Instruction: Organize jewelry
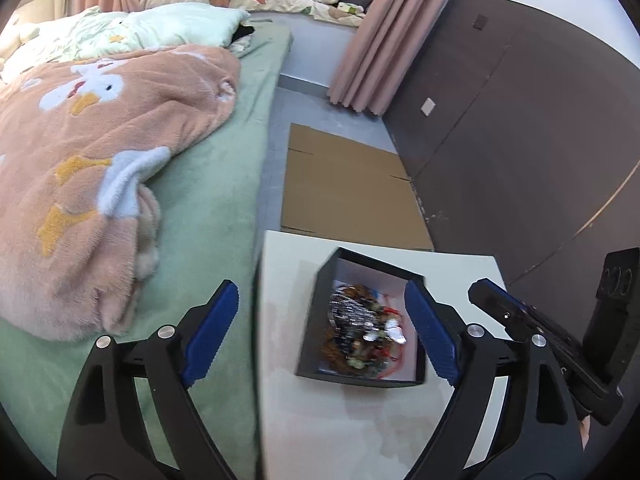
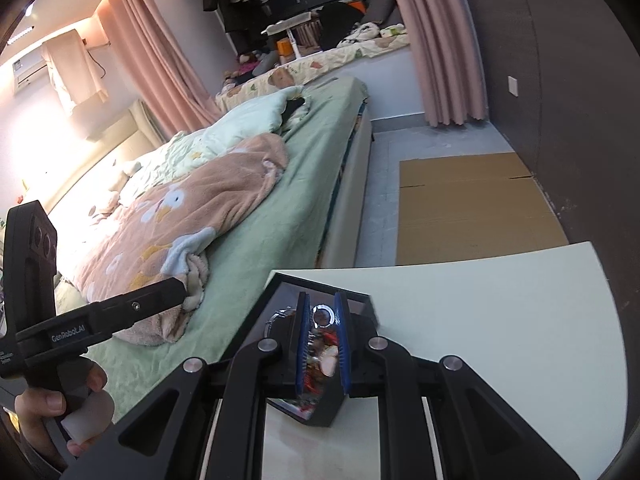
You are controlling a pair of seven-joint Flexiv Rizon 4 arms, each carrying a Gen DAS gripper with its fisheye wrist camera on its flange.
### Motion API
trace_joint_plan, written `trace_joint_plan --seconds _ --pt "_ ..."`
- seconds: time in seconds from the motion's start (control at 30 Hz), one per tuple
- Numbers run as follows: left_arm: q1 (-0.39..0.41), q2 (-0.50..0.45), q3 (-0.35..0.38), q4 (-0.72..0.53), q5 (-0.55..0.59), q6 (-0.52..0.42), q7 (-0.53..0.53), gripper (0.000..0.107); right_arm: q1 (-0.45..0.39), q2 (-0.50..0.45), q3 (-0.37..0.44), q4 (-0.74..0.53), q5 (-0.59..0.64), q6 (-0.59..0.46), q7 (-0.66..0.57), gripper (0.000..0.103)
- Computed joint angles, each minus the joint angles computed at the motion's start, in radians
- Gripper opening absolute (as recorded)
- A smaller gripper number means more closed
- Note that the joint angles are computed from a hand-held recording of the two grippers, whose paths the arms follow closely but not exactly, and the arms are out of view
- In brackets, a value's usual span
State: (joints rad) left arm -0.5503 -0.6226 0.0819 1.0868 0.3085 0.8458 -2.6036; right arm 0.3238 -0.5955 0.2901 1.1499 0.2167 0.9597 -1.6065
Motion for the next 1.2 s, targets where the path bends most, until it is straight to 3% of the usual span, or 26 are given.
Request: trace_joint_plan --seconds 0.13,0.2,0.23,0.3,0.53,0.7,0.93,1.2 --pt "0.02 0.027 -0.01 0.061 -0.022 0.054 0.006 0.095 0.012 -0.021 0.016 -0.027 0.015 -0.012 -0.01 0.016" --pt "0.024 0.04 -0.012 0.081 -0.027 0.06 0.009 0.098 0.021 -0.033 0.017 -0.043 0.012 -0.035 -0.01 0.04" --pt "0.028 0.046 -0.015 0.093 -0.033 0.07 0.01 0.098 0.029 -0.029 0.007 -0.031 0.009 -0.017 0.004 0.061" --pt "0.022 0.06 -0.008 0.109 -0.026 0.078 -0.002 0.098 0.041 -0.012 -0.016 0.006 -0.007 0.029 0.037 0.062" --pt "-0.002 0.098 0.007 0.142 0.023 0.068 -0.061 0.098 0.001 0.037 -0.009 0.062 0.0 0.023 0.067 0.06" --pt "-0.029 0.107 0.002 0.123 0.075 0.026 -0.076 0.098 -0.013 0.093 -0.025 0.139 -0.024 0.031 0.077 0.068" --pt "-0.085 0.094 -0.005 0.049 0.162 -0.058 -0.067 0.098 -0.048 0.188 -0.033 0.256 -0.03 0.084 0.071 0.095" --pt "-0.15 0.079 -0.001 -0.018 0.252 -0.115 -0.052 0.098 -0.083 0.285 -0.043 0.366 -0.028 0.108 0.046 0.095"
